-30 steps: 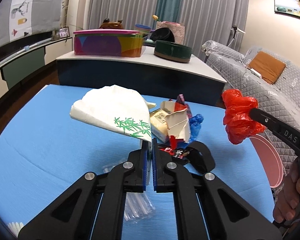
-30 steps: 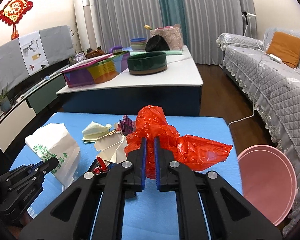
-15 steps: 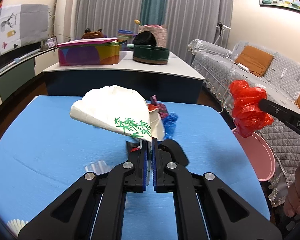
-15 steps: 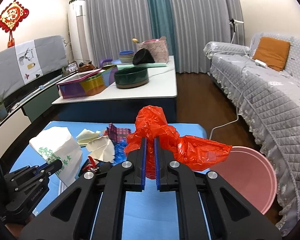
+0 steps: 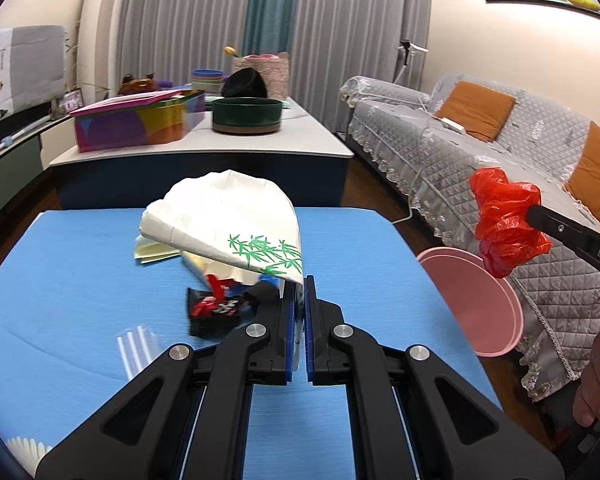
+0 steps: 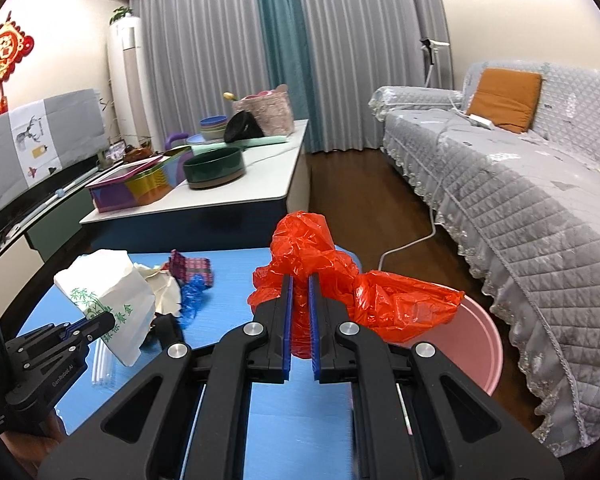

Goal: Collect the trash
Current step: 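Carry the red bag and white napkin over the pink bin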

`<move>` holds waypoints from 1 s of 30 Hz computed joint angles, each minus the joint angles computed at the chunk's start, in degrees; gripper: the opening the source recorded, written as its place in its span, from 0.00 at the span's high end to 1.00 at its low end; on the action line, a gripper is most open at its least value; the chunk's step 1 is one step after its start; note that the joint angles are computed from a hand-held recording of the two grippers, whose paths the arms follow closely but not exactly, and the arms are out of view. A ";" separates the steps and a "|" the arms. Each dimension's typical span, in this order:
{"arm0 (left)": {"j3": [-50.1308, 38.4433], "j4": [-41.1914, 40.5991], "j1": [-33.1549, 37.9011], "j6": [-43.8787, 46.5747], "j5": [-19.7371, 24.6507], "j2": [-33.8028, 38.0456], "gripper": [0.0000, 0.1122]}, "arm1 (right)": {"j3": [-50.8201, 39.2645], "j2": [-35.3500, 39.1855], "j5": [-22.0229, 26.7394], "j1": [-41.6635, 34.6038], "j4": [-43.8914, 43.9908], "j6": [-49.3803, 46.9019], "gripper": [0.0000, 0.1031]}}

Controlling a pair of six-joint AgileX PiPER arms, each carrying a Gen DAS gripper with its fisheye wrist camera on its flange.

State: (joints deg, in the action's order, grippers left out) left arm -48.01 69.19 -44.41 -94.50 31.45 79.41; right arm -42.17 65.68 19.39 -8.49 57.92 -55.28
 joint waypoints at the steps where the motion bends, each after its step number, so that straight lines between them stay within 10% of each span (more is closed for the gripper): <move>1: -0.22 0.21 -0.40 -0.12 0.08 0.24 0.96 | 0.41 -0.36 0.41 -0.85 0.85 -1.10 0.93; 30: -13.65 -8.26 -5.20 11.27 1.28 8.84 0.96 | -1.90 2.23 8.02 -14.56 11.58 -12.16 0.93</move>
